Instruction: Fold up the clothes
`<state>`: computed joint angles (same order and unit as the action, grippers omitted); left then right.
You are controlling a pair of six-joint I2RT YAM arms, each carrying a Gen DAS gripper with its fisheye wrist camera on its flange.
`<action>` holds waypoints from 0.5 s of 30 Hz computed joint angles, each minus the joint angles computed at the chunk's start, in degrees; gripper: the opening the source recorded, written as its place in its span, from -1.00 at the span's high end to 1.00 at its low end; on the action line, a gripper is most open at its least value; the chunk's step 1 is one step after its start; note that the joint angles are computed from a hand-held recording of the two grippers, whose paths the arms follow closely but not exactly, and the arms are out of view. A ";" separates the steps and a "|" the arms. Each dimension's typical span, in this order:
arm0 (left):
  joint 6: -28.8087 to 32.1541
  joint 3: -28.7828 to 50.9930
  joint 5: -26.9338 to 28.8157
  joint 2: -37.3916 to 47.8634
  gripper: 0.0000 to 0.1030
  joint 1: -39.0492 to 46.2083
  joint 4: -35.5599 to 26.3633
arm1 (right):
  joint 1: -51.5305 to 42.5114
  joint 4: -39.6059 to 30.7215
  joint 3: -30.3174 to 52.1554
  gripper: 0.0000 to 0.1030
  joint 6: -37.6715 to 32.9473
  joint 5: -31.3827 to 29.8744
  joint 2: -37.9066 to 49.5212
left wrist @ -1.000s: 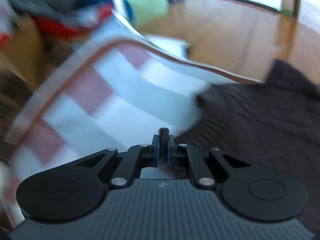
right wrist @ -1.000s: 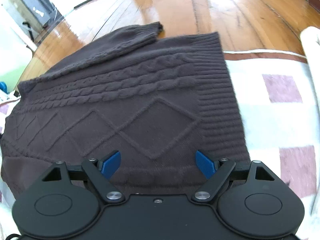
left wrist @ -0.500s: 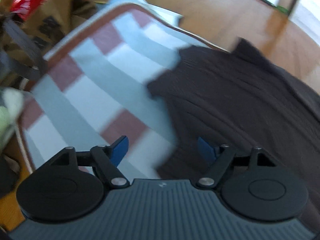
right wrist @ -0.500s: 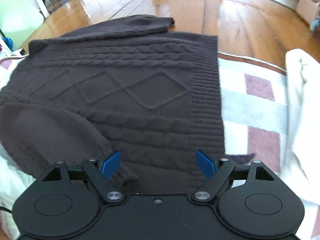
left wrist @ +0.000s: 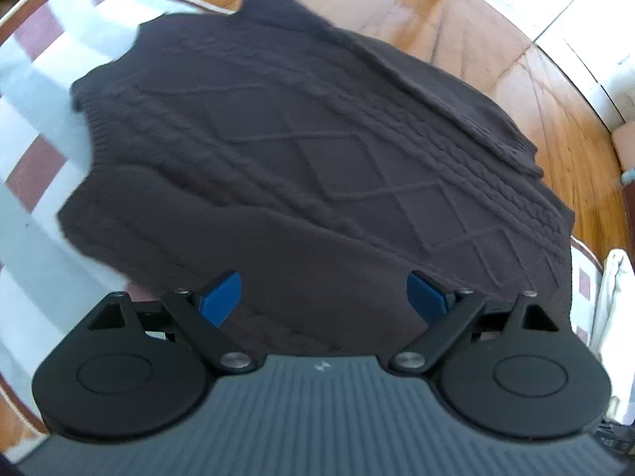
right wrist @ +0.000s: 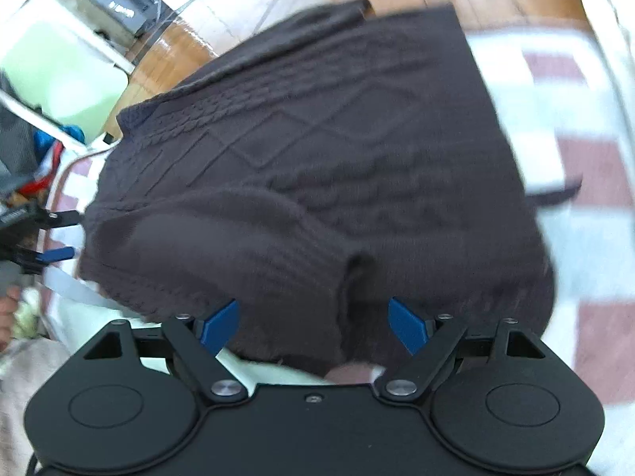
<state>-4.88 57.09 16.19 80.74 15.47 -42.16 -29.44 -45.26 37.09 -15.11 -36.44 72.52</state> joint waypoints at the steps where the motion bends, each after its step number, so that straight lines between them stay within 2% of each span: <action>1: -0.59 -1.09 -1.01 -0.15 -0.77 -1.23 0.97 | -1.21 -0.60 -0.33 -0.67 -0.17 -1.23 1.02; 4: -0.47 -3.42 -4.08 0.62 -0.77 -3.78 1.90 | -3.36 -1.21 -1.45 -0.67 -0.26 -2.92 3.84; 6: 0.06 -5.43 -6.16 0.68 -0.77 -4.48 2.81 | -2.52 1.04 -3.19 -0.67 1.63 -2.96 3.52; 7: -0.28 -6.33 -7.52 0.87 -0.77 -4.92 3.29 | -1.86 2.87 -4.43 -0.59 2.76 -3.28 2.92; 8: -0.74 -7.20 -8.93 1.12 -0.77 -5.39 3.77 | -1.04 5.18 -5.87 -0.06 3.97 -3.78 2.10; 9: -1.63 -7.76 -10.29 1.56 -0.77 -5.99 4.00 | 0.95 7.32 -7.37 0.68 5.67 -3.58 0.14; 10: -2.15 -7.88 -11.12 2.00 -0.77 -6.49 4.11 | 4.02 9.30 -8.83 0.85 7.84 -2.67 -2.68; 13: -2.81 -8.19 -10.87 0.99 -0.77 -6.80 5.34 | 13.08 13.87 -11.87 0.86 13.84 0.12 -10.56; 15: -3.30 -8.45 -10.15 0.03 -0.77 -6.65 6.07 | 15.27 13.01 -10.45 0.86 16.09 -2.25 -14.83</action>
